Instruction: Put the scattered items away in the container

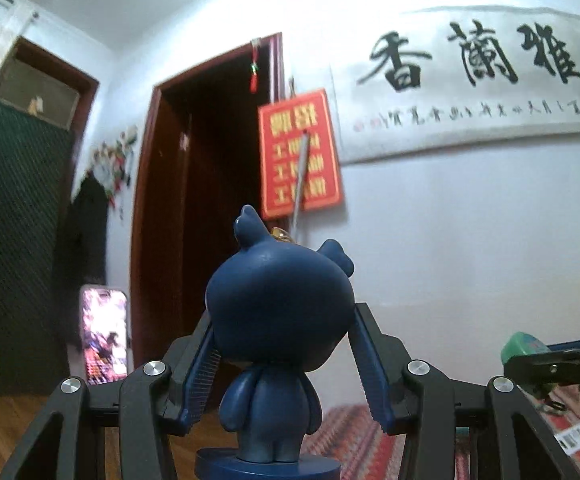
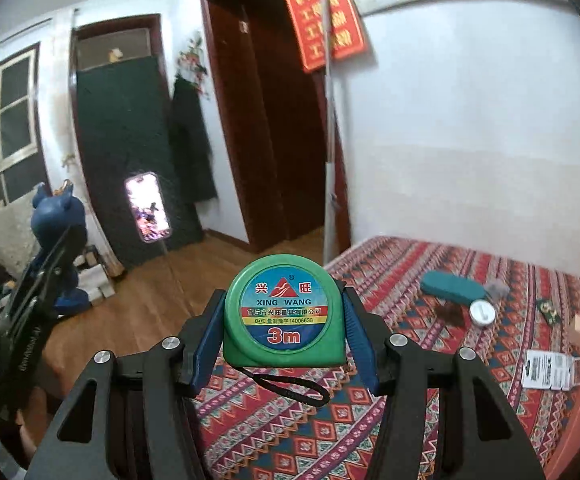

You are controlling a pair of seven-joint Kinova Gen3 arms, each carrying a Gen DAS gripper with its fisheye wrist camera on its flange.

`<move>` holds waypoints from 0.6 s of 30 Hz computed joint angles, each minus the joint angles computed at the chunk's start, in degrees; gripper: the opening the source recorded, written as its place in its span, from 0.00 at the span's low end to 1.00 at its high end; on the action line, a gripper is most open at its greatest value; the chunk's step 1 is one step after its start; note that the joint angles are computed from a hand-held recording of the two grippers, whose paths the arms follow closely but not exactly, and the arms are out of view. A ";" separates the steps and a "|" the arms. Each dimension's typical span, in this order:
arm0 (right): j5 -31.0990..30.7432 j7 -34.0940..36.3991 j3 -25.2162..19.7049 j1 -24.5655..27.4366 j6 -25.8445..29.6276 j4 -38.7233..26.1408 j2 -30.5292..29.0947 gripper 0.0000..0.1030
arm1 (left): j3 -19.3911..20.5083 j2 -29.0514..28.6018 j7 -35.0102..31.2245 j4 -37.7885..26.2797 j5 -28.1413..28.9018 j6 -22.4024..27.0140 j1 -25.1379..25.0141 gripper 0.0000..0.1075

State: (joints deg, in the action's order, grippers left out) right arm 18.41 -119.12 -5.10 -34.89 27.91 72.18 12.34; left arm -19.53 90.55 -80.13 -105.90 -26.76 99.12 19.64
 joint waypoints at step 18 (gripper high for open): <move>2.93 -2.67 -1.32 0.49 -1.89 3.33 -2.93 0.57 | -2.71 3.39 -0.17 0.15 -6.86 -7.40 -0.97 0.50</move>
State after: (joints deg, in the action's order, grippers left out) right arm 21.33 -121.79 -6.42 -34.39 26.01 75.52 9.42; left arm -22.24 93.94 -80.30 -105.76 -33.62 91.72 18.67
